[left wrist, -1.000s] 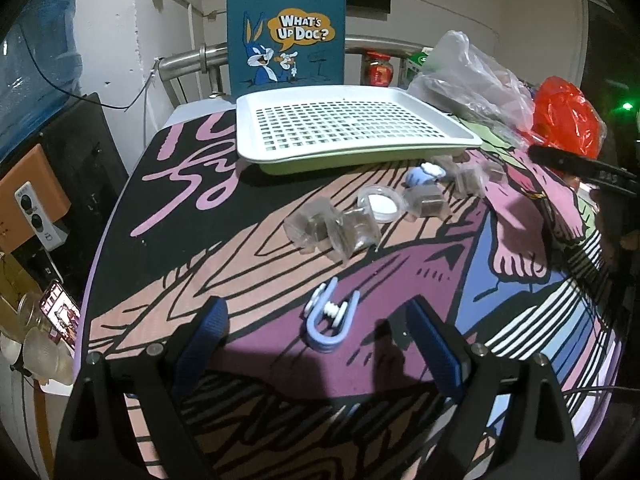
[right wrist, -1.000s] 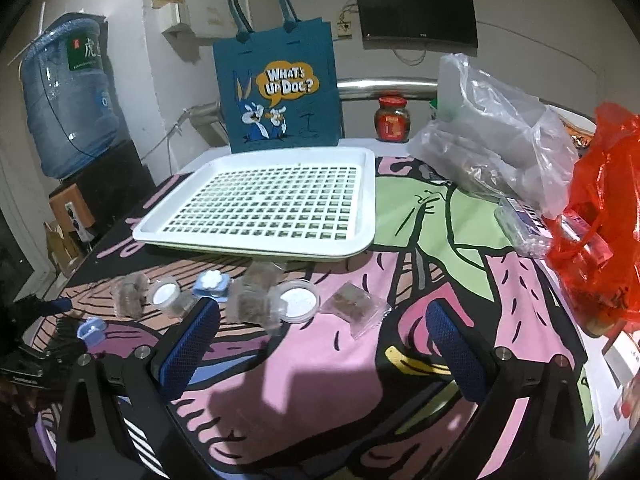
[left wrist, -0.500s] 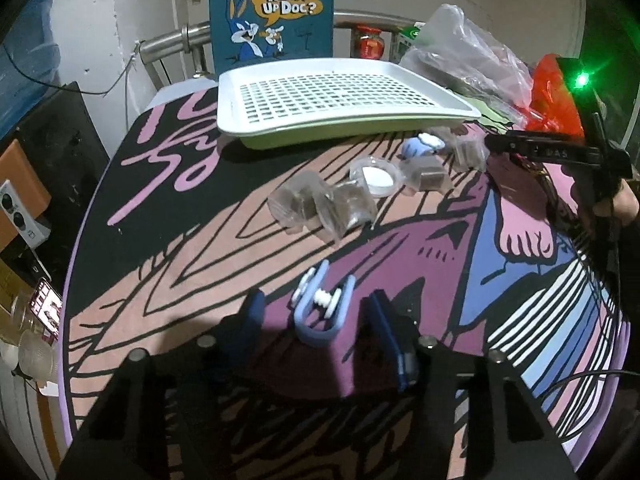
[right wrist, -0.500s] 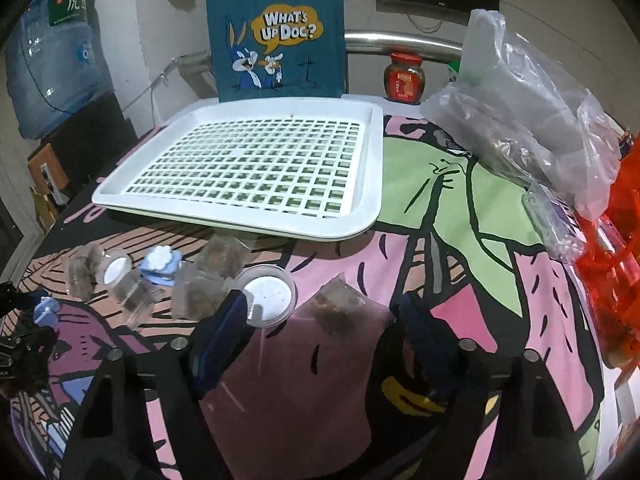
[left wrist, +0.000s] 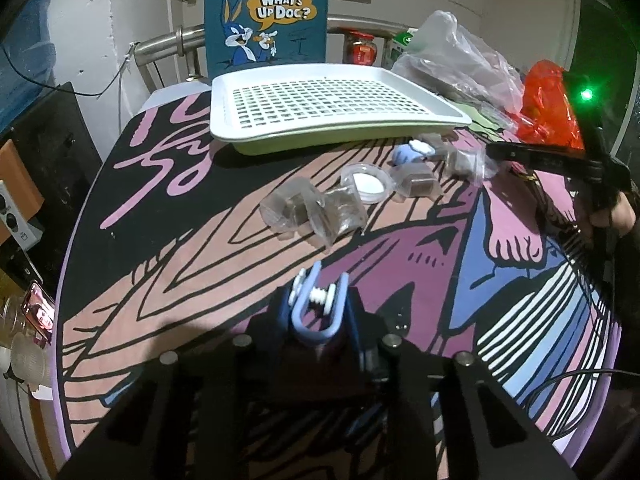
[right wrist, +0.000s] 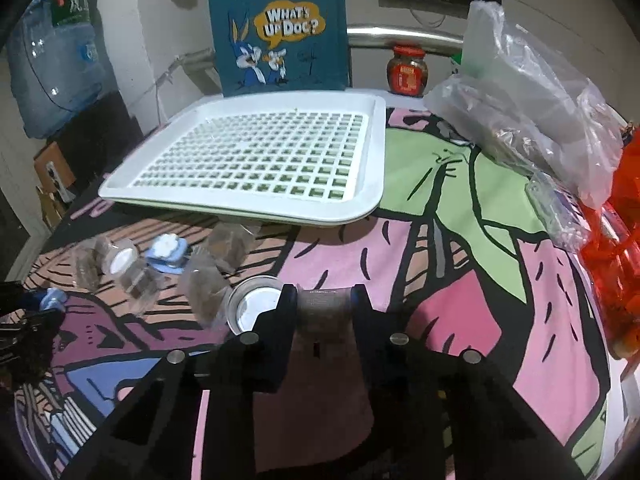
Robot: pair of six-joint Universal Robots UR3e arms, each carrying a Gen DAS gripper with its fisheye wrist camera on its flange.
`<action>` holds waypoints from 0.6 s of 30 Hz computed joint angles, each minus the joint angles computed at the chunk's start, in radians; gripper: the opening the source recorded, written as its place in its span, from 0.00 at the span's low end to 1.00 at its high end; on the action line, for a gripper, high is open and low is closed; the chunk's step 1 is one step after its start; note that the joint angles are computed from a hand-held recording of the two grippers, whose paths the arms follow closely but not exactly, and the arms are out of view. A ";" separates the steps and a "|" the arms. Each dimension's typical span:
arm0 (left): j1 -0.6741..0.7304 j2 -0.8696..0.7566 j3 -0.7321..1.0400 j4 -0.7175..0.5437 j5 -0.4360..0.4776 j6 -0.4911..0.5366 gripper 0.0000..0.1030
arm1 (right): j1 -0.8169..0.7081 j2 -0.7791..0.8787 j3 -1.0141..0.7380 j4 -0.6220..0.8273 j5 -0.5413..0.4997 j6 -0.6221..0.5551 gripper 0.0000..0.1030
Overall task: Organize objects
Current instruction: 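Grasp the blue U-shaped clip with the left gripper while the right grasps a clear box, then carry the blue clip and clear box over the white tray and release both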
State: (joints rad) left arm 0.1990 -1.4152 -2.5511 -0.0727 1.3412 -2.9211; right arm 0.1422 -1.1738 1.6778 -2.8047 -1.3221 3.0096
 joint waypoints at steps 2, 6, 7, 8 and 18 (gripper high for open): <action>0.005 0.013 -0.011 0.018 -0.012 0.001 0.26 | -0.006 -0.029 0.034 -0.025 0.015 0.000 0.25; -0.001 0.012 -0.006 0.027 -0.018 -0.007 0.26 | -0.045 -0.093 0.096 -0.033 0.122 -0.002 0.25; -0.003 0.006 -0.004 0.030 -0.018 -0.009 0.26 | -0.046 -0.102 0.104 -0.030 0.134 -0.004 0.25; -0.009 -0.004 0.001 0.033 -0.013 -0.012 0.26 | -0.037 -0.106 0.106 -0.024 0.124 -0.010 0.25; -0.004 0.019 -0.013 0.042 -0.027 -0.013 0.26 | 0.005 -0.172 0.203 -0.032 0.121 -0.049 0.25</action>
State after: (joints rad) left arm 0.1950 -1.3961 -2.5637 -0.0305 1.3141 -2.9343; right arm 0.1471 -1.3458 1.8811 -2.8370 -1.2011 2.9608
